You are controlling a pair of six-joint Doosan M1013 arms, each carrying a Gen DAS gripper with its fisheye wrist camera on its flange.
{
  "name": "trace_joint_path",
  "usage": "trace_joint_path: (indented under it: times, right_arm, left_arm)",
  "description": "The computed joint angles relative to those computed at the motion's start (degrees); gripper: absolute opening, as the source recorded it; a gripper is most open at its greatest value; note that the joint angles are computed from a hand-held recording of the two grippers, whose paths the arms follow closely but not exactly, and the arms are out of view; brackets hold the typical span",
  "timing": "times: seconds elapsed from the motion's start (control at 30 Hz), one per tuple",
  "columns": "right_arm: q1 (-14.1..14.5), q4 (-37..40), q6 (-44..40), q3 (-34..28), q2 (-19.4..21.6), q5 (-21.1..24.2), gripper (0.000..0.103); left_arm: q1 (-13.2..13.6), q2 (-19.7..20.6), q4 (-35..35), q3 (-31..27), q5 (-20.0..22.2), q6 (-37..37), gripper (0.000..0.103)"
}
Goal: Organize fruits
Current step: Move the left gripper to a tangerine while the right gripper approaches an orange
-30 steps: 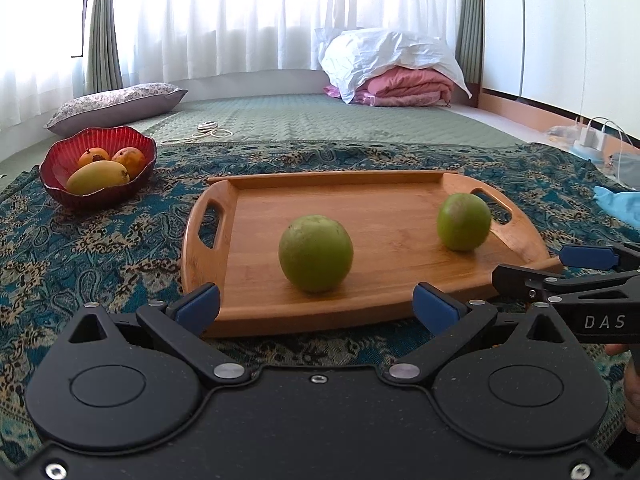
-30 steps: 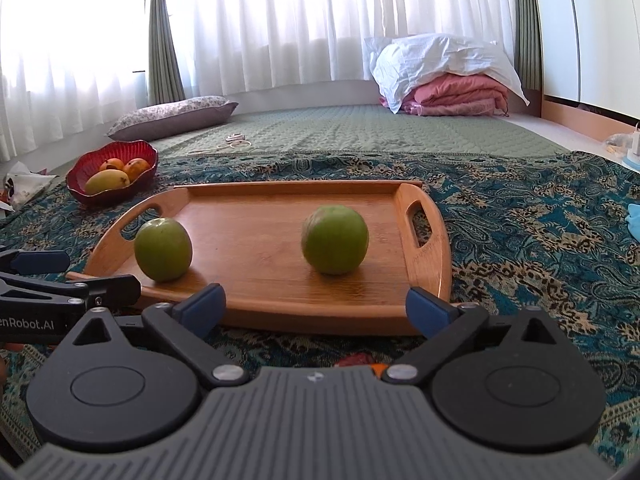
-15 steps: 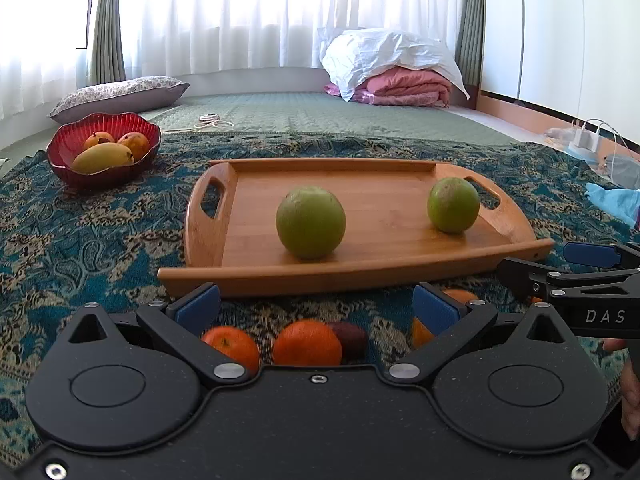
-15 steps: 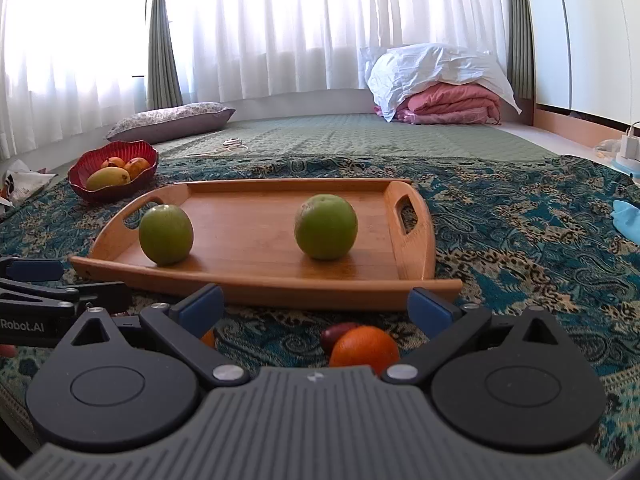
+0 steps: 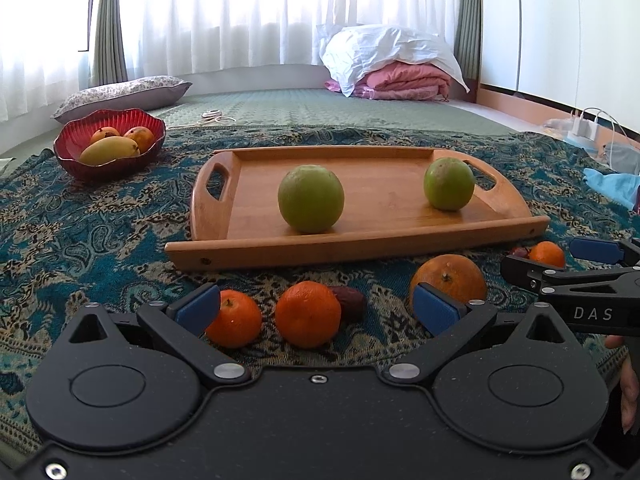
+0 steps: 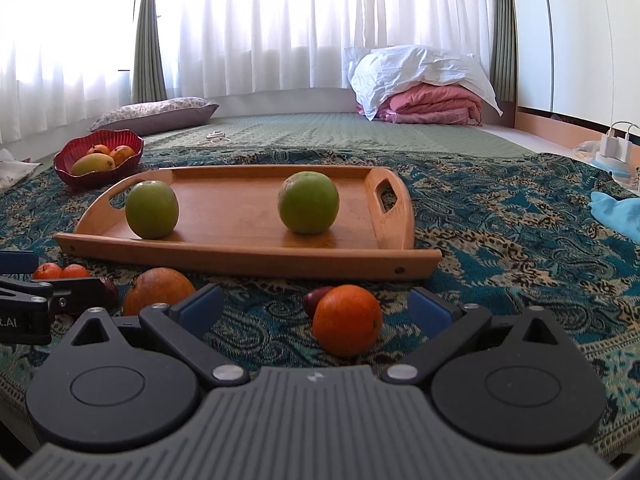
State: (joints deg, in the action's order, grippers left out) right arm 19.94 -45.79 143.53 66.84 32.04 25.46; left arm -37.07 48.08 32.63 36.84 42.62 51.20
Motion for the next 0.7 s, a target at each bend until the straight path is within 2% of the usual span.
trace_joint_path:
  times: [0.07, 0.13, 0.27, 0.33, 0.43, 0.7]
  right_arm:
    - [-0.02, -0.5, 0.93, 0.42, -0.19, -0.25, 0.099]
    - [-0.02, -0.77, 1.72, 0.66, -0.31, -0.26, 0.094]
    - [-0.1, 0.67, 0.97, 0.75, -0.42, -0.24, 0.084]
    - [0.1, -0.67, 2.21, 0.88, -0.42, 0.15, 0.073]
    - [0.44, -3.44, 4.3, 1.01, -0.45, 1.26, 0.062]
    - [0.4, -3.64, 5.42, 1.25, -0.62, 2.34, 0.054]
  left_arm:
    - [-0.03, -0.4, 0.11, 0.61, 0.04, -0.71, 0.09]
    - [-0.26, -1.01, 1.27, 1.63, -0.09, -1.81, 0.074]
    - [-0.3, -1.53, -0.54, 2.33, -0.67, 0.46, 0.059]
    - [-0.26, -1.34, -1.97, 1.95, -0.06, 1.11, 0.049]
    - [-0.08, -0.84, -3.77, 0.95, 1.37, 1.06, 0.045]
    - [0.27, 0.95, -3.32, -2.09, 3.73, -1.22, 0.046]
